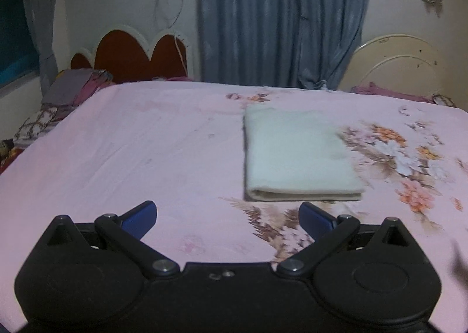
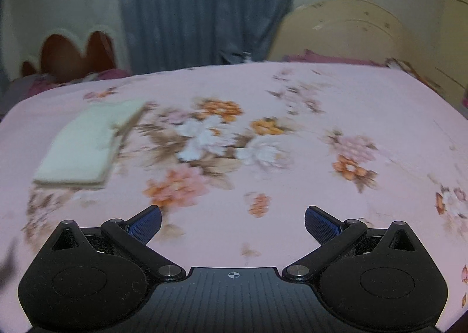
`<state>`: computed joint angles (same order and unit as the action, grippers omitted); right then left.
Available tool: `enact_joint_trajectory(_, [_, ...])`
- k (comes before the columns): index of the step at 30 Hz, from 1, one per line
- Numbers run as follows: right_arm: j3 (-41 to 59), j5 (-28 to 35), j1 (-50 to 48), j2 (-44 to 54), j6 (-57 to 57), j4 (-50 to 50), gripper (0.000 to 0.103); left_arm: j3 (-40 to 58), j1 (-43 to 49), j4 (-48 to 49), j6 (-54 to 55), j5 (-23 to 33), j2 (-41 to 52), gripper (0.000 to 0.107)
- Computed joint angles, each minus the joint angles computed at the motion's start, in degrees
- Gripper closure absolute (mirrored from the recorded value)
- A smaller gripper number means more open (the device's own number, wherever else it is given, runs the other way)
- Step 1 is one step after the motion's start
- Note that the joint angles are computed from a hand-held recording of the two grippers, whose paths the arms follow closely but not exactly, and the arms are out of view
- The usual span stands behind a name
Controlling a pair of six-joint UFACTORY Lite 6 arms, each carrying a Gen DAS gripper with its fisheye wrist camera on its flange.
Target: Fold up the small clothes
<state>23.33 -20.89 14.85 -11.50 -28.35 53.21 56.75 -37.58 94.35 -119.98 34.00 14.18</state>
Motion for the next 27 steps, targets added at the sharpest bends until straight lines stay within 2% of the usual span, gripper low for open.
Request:
enact_joint_trajectory(5, [4.67,-3.99,-8.30,11.03,11.29,-17.18,0.000,2.51,8.82,10.09,-6.00,-3.03,6.97,0.004])
enact_joint_trajectory(9, [10.38,-7.61,-19.21,22.06,21.04,-33.86,0.000,6.52,16.73,19.65,-12.14,-5.60,14.31,0.004])
enact_joint_trajectory(11, [15.20,-9.05,-24.83,28.61,25.40,-41.01,0.000,9.31,20.97,26.00,-18.45,-8.56,17.63,0.004])
enact_joint_trajectory(14, [24.47,-8.59,-30.79,38.08,28.60,-45.79,0.000,14.36,25.30,30.25,-23.91,-10.06,22.63,0.004])
enact_joint_trajectory(17, [32.87,-6.84,-33.56,45.26,28.86,-46.19,0.000,20.48,27.51,26.29,-19.06,-11.73,27.36,0.004])
enact_joint_trajectory(19, [37.18,-5.42,-34.49,48.72,29.51,-46.09,0.000,23.24,27.45,23.13,-15.06,-10.20,29.41,0.005])
enact_joint_trajectory(21, [39.98,-2.81,-34.34,50.03,28.94,-43.63,0.000,23.57,26.11,16.78,-10.24,-11.31,27.21,0.005])
enact_joint_trajectory(23, [37.98,-2.04,-33.01,46.62,35.51,-48.50,0.000,19.96,21.24,15.66,-10.22,-8.48,21.19,0.004])
enact_joint_trajectory(25, [36.10,3.61,-28.27,42.31,39.15,-49.93,0.000,21.64,16.44,7.36,-2.66,-9.10,21.22,0.004])
enact_joint_trajectory(27, [31.58,3.29,-19.35,37.50,43.20,-53.58,0.000,23.61,11.33,0.54,1.31,-8.01,22.29,0.004])
